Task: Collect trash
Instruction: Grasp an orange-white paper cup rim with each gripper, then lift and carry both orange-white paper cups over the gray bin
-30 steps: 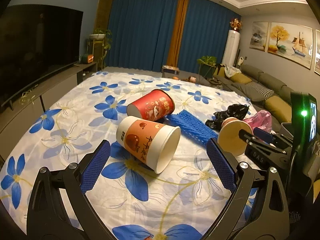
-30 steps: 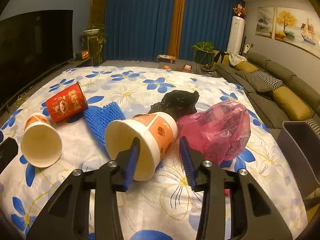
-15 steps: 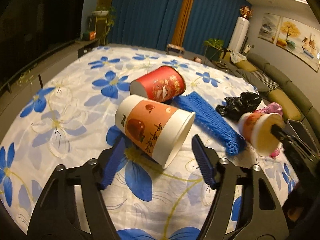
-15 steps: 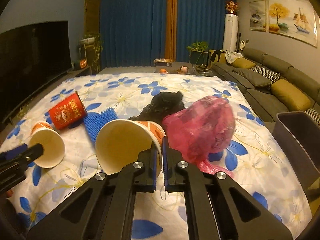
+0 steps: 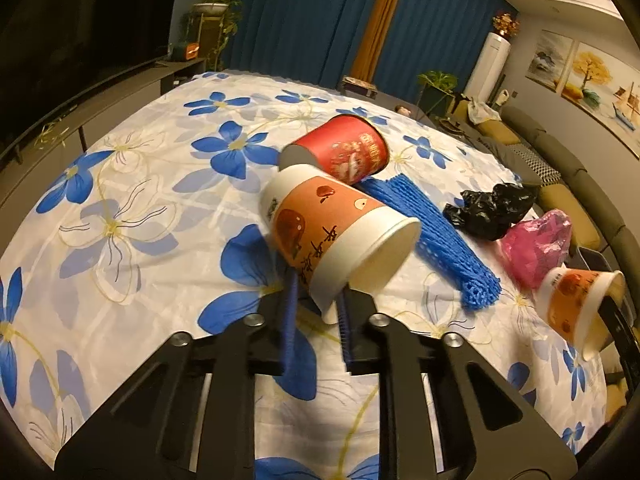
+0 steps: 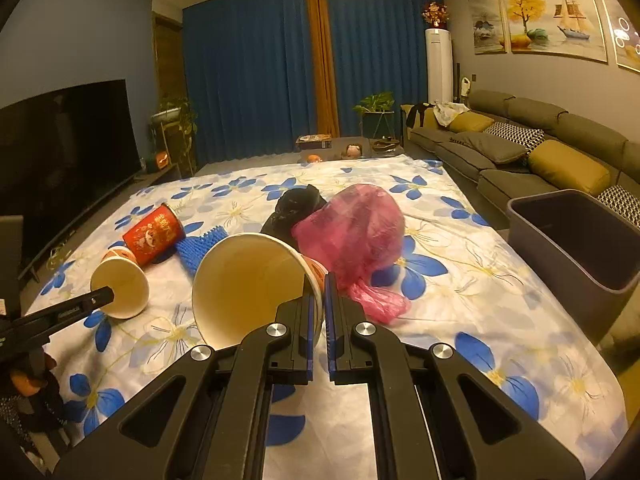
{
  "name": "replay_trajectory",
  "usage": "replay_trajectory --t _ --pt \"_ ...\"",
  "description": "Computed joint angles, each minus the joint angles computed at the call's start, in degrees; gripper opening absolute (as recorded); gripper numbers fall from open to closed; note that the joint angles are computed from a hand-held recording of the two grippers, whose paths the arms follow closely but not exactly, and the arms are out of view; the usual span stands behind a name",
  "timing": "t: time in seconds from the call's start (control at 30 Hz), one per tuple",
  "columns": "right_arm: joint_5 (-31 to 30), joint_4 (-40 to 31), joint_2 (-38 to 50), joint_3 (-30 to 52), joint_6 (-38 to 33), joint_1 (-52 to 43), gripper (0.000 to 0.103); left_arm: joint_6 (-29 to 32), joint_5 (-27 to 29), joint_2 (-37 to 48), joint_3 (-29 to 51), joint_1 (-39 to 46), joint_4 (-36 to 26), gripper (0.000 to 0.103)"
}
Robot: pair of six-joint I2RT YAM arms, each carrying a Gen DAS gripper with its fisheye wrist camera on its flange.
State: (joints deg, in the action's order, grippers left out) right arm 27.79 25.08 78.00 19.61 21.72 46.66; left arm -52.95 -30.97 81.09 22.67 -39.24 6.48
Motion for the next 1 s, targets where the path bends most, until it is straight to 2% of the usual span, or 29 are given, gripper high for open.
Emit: replay_trajectory --t 0.07,0.13,0.6,1.0 --pt "0.46 -0.3 -1.47 -0.92 0.33 0.48 0.006 -0.23 -0.46 -0.24 -0.17 -0.2 -0.31 0.005" --pt "0.73 -0.37 -2.63 -1.8 0.55 0.77 0.006 -0.61 -1.39 -0.74 -0.31 -0.9 -1.05 0.002" --pt "4.35 -2.98 -10.96 -5.75 2.01 3.87 0.006 -5.91 -8.4 -9.5 -3.28 -11.5 -7.64 0.002" --pt "7.58 -7.35 -19.58 -8.22 3.63 6.81 0.006 -7.86 -11.93 -11.47 -0.36 -18.05 -12.44 0.002"
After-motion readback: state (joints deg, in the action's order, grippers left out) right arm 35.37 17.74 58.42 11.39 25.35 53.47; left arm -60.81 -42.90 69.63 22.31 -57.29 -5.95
